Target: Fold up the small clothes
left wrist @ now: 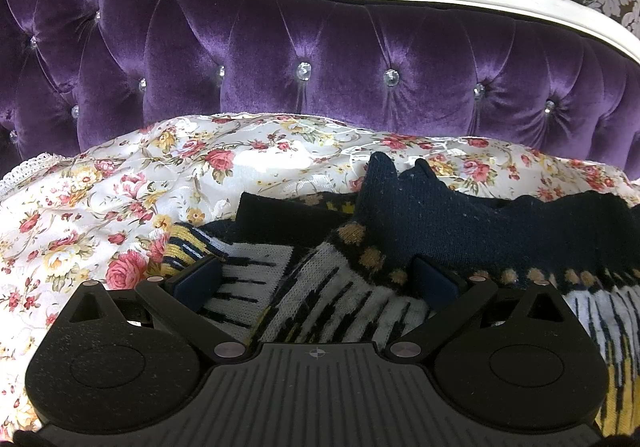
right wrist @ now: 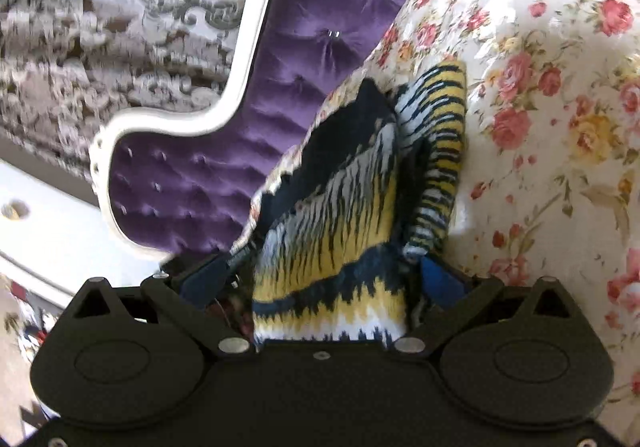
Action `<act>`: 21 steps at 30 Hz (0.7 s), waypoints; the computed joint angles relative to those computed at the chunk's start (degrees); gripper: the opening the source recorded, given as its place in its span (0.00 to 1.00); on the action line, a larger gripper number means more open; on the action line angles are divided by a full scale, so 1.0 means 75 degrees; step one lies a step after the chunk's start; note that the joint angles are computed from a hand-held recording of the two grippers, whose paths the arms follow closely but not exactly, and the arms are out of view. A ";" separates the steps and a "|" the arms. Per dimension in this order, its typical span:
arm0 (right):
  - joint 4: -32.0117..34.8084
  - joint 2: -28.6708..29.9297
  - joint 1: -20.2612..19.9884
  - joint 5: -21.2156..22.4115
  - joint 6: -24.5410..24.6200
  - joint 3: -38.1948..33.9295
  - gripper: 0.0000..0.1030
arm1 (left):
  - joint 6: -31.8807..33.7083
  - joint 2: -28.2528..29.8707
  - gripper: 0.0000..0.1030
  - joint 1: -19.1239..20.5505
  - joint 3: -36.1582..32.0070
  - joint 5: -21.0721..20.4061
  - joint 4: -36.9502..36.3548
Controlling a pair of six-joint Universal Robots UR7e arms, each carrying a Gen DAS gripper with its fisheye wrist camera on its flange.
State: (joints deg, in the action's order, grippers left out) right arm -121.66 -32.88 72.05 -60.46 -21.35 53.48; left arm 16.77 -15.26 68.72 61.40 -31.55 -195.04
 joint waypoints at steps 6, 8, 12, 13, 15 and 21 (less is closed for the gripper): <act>-0.1590 -0.0093 0.0109 0.0029 0.0632 0.0746 1.00 | 0.0000 0.0017 1.00 -0.0002 -0.0017 0.0005 0.0010; -0.1841 -0.0104 0.0100 0.0117 0.0702 0.0885 1.00 | -0.0029 0.0012 1.00 -0.0004 -0.0015 0.0019 0.0058; -0.1810 -0.0114 0.0122 0.0001 0.0554 0.0860 1.00 | -0.0462 -0.0175 1.00 -0.0020 0.0094 0.0053 0.0658; -0.1786 -0.0096 0.0120 0.0000 0.0574 0.0822 1.00 | -0.0724 -0.0279 0.99 -0.0038 0.0171 0.0078 0.0956; -0.1658 -0.0086 0.0131 -0.0067 0.0559 0.0744 1.00 | -0.1398 -0.0597 0.98 -0.0097 0.0469 0.0049 0.1610; -0.1499 -0.0176 0.0173 -0.0487 0.0530 0.0630 1.00 | -0.2177 -0.1402 0.97 -0.0514 0.1870 -0.0467 0.1659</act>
State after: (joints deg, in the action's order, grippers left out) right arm -132.90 -34.21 73.35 -64.12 -17.38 58.21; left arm 0.44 -25.78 64.86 75.43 -35.06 -182.60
